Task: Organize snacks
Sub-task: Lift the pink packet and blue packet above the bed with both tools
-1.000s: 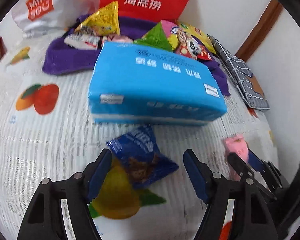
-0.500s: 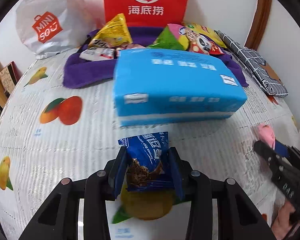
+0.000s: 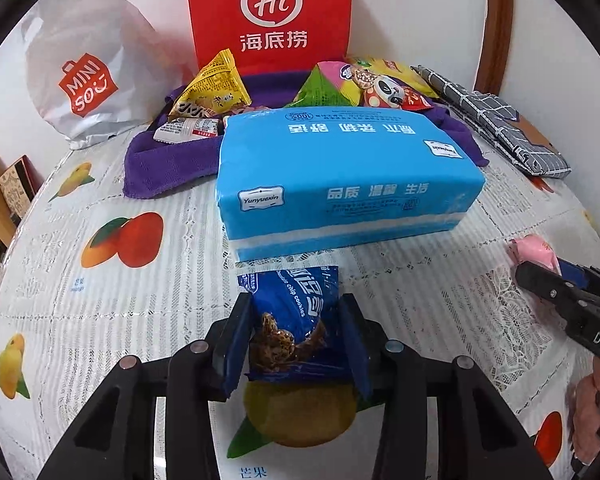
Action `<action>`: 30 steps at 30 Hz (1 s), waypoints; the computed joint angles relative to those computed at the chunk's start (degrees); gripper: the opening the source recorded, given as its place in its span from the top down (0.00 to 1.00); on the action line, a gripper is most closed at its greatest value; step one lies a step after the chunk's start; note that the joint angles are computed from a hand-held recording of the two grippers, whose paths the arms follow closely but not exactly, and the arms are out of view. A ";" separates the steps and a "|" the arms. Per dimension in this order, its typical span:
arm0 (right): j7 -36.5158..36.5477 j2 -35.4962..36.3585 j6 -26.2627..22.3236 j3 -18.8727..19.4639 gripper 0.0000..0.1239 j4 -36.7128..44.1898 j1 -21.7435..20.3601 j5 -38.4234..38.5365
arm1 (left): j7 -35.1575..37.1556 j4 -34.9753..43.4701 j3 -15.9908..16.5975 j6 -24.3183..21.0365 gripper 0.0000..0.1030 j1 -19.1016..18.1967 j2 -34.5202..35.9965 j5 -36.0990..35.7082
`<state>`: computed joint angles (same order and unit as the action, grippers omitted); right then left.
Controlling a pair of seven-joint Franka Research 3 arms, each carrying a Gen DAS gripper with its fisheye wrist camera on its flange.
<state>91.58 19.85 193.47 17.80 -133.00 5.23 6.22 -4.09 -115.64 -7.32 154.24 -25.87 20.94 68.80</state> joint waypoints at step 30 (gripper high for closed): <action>1.83 -0.37 2.04 -0.12 0.67 -1.11 0.00 -3.76 | -0.29 -2.77 -0.08 4.83 0.62 1.61 -1.76 -0.14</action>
